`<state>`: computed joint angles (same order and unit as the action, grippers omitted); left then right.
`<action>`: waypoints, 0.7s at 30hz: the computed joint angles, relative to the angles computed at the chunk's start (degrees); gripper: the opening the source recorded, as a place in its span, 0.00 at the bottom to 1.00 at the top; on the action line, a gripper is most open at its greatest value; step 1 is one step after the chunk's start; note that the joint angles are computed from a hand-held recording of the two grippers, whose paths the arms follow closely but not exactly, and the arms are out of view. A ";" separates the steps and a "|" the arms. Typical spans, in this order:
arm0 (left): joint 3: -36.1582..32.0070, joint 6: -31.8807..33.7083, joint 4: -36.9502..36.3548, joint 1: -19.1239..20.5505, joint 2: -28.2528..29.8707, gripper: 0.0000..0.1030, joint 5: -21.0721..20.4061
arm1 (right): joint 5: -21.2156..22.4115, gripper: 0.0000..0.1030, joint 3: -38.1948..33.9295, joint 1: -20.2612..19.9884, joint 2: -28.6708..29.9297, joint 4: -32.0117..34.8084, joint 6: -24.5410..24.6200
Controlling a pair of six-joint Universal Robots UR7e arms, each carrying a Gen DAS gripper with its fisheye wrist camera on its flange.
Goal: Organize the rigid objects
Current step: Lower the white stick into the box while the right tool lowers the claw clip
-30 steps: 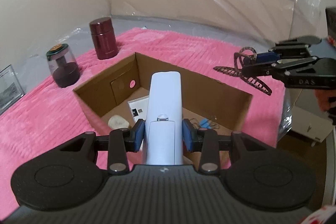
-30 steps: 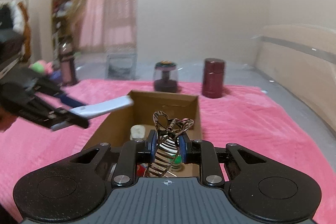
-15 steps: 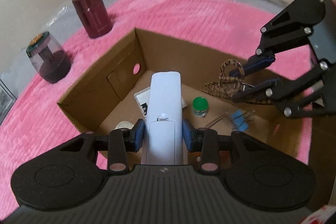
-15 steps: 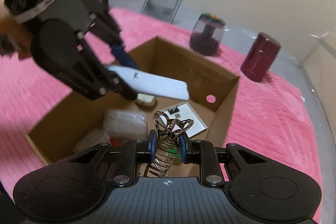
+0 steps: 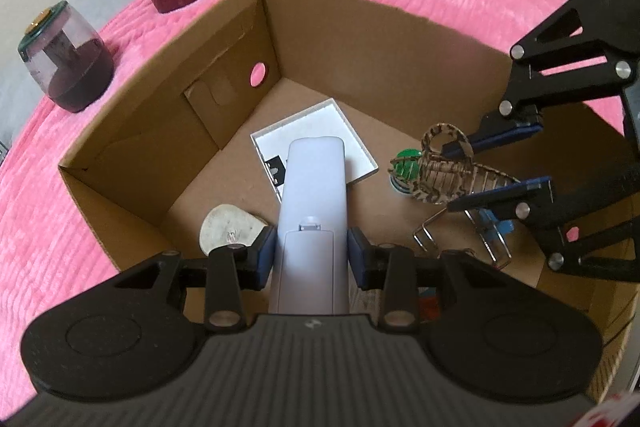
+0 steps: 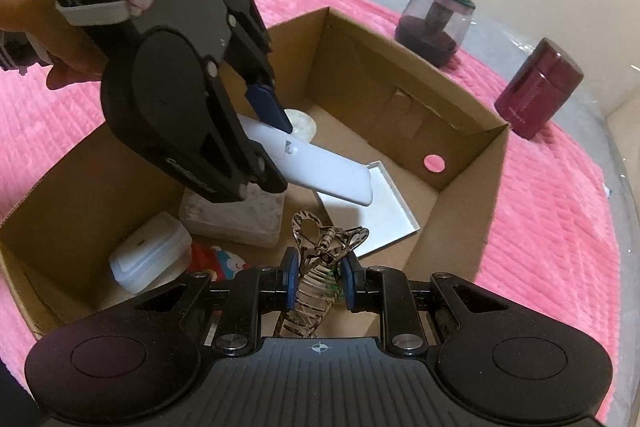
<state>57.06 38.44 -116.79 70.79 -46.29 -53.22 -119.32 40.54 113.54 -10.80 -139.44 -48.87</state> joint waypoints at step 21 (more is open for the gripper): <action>-1.94 -1.54 3.72 0.59 2.14 0.32 2.67 | -1.41 0.18 -13.17 -0.31 7.22 10.29 0.07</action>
